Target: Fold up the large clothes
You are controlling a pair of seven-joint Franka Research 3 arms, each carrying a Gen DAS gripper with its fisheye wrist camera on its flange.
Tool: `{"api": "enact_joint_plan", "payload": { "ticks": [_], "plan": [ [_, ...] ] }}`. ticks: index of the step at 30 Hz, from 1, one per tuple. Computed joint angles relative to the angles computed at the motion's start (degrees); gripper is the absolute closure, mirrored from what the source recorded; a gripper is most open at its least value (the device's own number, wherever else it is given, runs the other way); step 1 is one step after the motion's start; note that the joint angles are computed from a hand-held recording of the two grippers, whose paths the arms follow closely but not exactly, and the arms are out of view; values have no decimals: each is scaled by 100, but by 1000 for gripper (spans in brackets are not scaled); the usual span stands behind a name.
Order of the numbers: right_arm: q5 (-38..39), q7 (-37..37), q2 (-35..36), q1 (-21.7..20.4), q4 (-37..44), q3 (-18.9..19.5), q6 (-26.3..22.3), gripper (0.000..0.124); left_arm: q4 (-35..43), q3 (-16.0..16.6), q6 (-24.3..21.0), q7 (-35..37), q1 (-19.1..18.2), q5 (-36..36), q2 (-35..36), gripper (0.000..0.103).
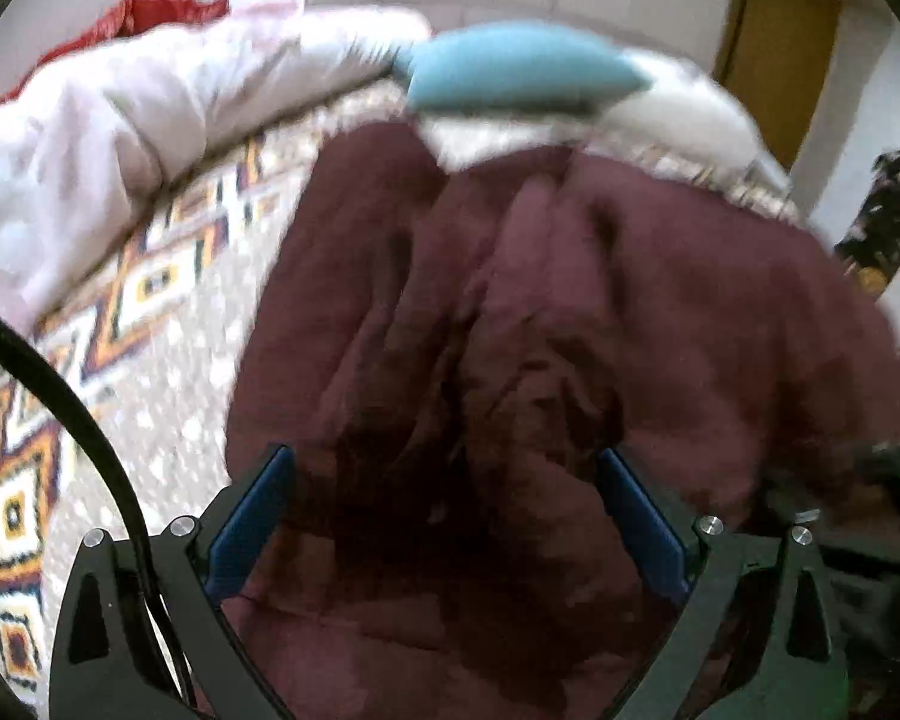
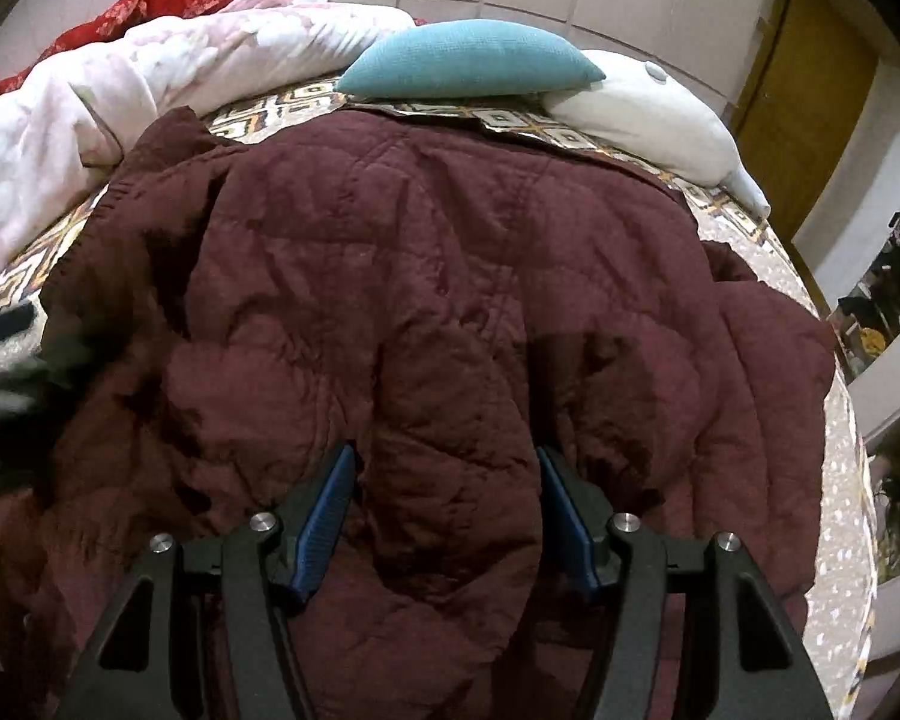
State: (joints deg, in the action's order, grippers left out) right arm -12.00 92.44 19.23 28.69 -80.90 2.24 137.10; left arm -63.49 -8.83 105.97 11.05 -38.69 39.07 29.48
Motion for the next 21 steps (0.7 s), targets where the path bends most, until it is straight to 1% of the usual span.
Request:
{"api": "enact_joint_plan", "payload": {
  "ticks": [2,3,5,6,7,10,12,13,17,21],
  "plan": [
    [-67,26,-35,15,-125,-16,149,58,-278,-8,140,-172,63,-59,-89,2],
    [-157,73,-52,46,-180,-39,216,58,-294,-1,118,-196,36,7,-83,2],
    [-364,219,-96,113,-292,-87,329,58,-34,5,-119,-80,-39,77,73,2],
    [-432,289,-98,132,-308,-98,356,58,35,12,-167,-46,-58,85,113,2],
    [-483,339,-93,143,-305,-105,362,57,23,14,-150,-50,-60,79,102,2],
    [-546,411,-123,147,-302,-91,385,57,-270,-31,87,-165,16,-10,-108,2],
    [-447,324,-259,92,-391,-34,389,57,-500,-74,203,-306,17,9,-315,2],
    [-353,291,-380,51,-495,3,424,57,-547,-91,180,-335,-13,75,-386,2],
    [-268,382,-900,-40,-963,86,583,57,-466,-135,-265,-409,-342,619,-528,2],
    [-377,545,-1574,-175,-1600,216,806,56,-163,-157,-923,-440,-827,1283,-510,2]
  ]
}}
